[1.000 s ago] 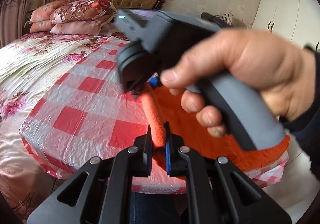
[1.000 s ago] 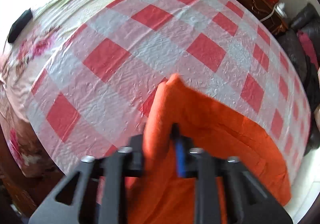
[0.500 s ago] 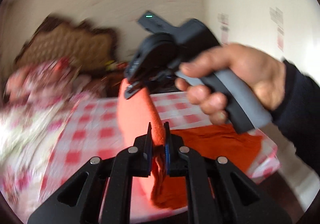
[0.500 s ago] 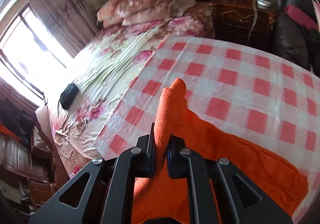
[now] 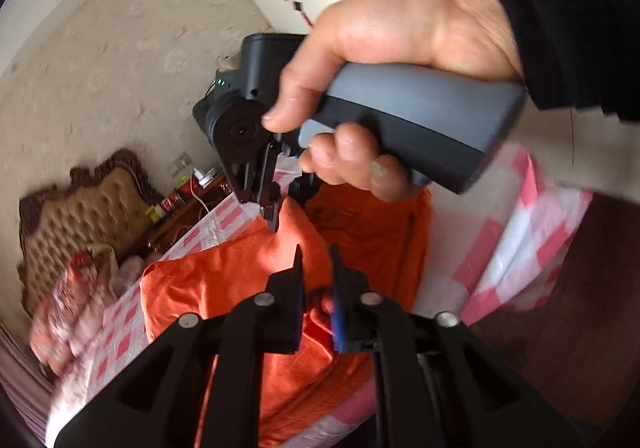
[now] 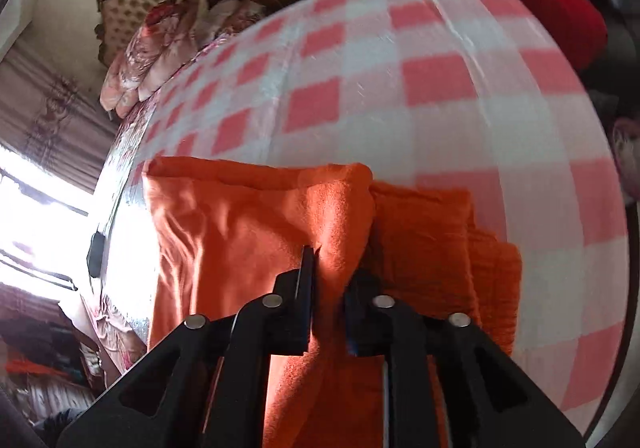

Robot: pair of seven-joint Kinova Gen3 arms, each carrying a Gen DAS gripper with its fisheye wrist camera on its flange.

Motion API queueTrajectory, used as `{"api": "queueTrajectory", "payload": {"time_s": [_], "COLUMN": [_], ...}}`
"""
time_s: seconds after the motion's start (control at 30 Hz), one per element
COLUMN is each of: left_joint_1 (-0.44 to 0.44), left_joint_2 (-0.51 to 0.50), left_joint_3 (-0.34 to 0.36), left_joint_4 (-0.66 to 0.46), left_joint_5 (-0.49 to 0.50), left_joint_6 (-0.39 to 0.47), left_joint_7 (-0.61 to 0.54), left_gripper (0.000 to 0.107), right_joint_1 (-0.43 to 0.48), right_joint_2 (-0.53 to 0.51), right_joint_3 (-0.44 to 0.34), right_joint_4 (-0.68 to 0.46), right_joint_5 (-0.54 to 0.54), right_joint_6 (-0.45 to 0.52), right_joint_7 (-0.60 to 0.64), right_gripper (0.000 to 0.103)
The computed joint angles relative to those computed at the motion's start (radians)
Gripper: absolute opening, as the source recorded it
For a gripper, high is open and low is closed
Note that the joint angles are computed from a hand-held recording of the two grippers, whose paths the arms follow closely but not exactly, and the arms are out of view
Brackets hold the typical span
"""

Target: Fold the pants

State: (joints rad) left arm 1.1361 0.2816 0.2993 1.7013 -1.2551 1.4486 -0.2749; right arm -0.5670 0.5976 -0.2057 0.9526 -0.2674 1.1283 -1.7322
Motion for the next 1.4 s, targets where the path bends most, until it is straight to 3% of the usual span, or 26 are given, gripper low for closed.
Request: {"api": "queueTrajectory", "payload": {"time_s": [0.1,0.17,0.3,0.4,0.47,0.53,0.57,0.77,1.0,1.33,1.4], "left_joint_1": [0.043,0.056,0.05,0.057,0.063,0.065,0.053,0.049,0.004,0.006,-0.001], "left_joint_2": [0.013,0.019,0.036,0.038,0.046,0.053,0.054,0.005,0.011,0.102,0.086], "left_joint_3": [0.008,0.013,0.012,0.014,0.009,-0.008,-0.003,-0.005,-0.011,-0.058,-0.066], "left_joint_4": [0.036,0.04,0.037,0.032,0.035,0.024,0.016,0.015,-0.081,-0.13,-0.112], "left_joint_5": [-0.035,-0.034,-0.025,-0.022,-0.031,-0.017,-0.006,-0.021,-0.09,-0.031,-0.014], "left_joint_6": [0.043,0.07,0.057,0.042,0.036,0.029,0.033,0.049,0.029,-0.099,-0.146], "left_joint_7": [0.021,0.025,0.015,0.0,0.0,0.011,0.003,0.015,-0.125,-0.17,-0.16], "left_gripper": [0.041,0.041,0.041,0.041,0.041,0.024,0.007,0.005,0.005,0.005,0.016], "right_joint_1": [0.035,0.045,0.044,0.044,0.037,0.044,0.046,0.014,-0.001,0.035,0.038], "right_joint_2": [-0.039,-0.06,-0.086,-0.09,-0.08,-0.076,-0.076,-0.085,-0.1,-0.11,-0.121], "right_joint_3": [-0.03,-0.035,-0.032,-0.03,-0.021,-0.02,-0.021,-0.016,0.009,0.034,0.034], "right_joint_4": [0.084,0.114,0.157,0.171,0.157,0.151,0.149,0.091,-0.005,0.126,0.166], "right_joint_5": [-0.037,-0.045,-0.045,-0.043,-0.031,-0.038,-0.04,-0.003,0.033,0.084,0.092], "right_joint_6": [-0.072,-0.091,-0.103,-0.103,-0.086,-0.077,-0.075,-0.035,0.004,-0.07,-0.106], "right_joint_7": [0.065,0.096,0.124,0.14,0.135,0.13,0.133,0.148,0.143,0.132,0.127], "right_gripper": [0.03,0.052,0.051,0.047,0.027,0.013,0.009,0.006,0.006,0.006,0.006]}}
